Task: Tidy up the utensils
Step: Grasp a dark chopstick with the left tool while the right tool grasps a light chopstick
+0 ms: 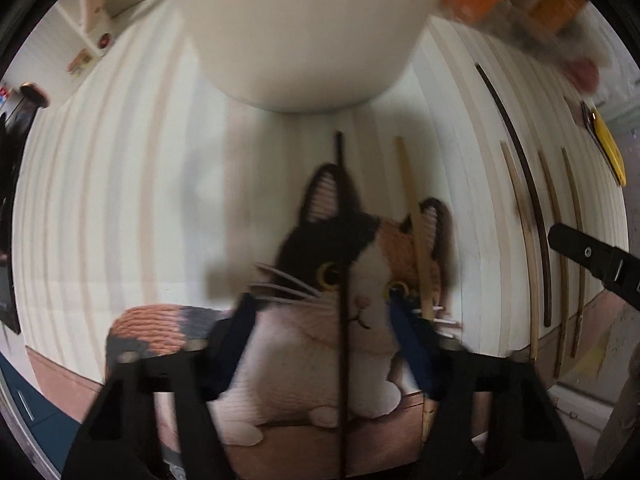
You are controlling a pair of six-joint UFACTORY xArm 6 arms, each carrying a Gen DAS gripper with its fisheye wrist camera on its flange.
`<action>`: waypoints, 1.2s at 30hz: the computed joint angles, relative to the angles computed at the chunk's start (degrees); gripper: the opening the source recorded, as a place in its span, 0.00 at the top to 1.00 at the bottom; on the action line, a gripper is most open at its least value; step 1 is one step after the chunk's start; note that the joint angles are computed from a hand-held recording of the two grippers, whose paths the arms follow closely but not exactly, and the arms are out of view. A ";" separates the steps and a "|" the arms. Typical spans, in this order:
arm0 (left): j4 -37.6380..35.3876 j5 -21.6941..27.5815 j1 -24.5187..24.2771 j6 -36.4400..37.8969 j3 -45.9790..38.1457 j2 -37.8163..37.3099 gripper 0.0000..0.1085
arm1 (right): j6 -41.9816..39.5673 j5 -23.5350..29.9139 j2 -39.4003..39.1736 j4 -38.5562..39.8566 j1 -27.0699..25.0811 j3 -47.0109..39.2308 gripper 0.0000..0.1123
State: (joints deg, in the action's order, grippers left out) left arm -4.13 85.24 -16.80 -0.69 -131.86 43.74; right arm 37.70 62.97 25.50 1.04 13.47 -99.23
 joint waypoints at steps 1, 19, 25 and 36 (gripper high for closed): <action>0.67 -1.75 -0.22 0.09 2.73 -1.51 0.68 | 0.10 0.40 0.24 -0.13 0.00 -0.51 0.63; 5.89 -14.38 7.39 -5.34 31.62 -18.77 0.97 | -10.31 12.93 17.12 7.11 6.11 -25.34 0.62; 5.70 -16.08 8.25 -4.79 36.10 -21.73 0.97 | -12.93 24.71 26.81 1.73 8.88 -41.87 0.72; 5.33 -12.11 7.15 -5.21 29.42 -17.56 0.97 | -13.44 27.81 23.60 -1.41 6.78 -40.20 0.94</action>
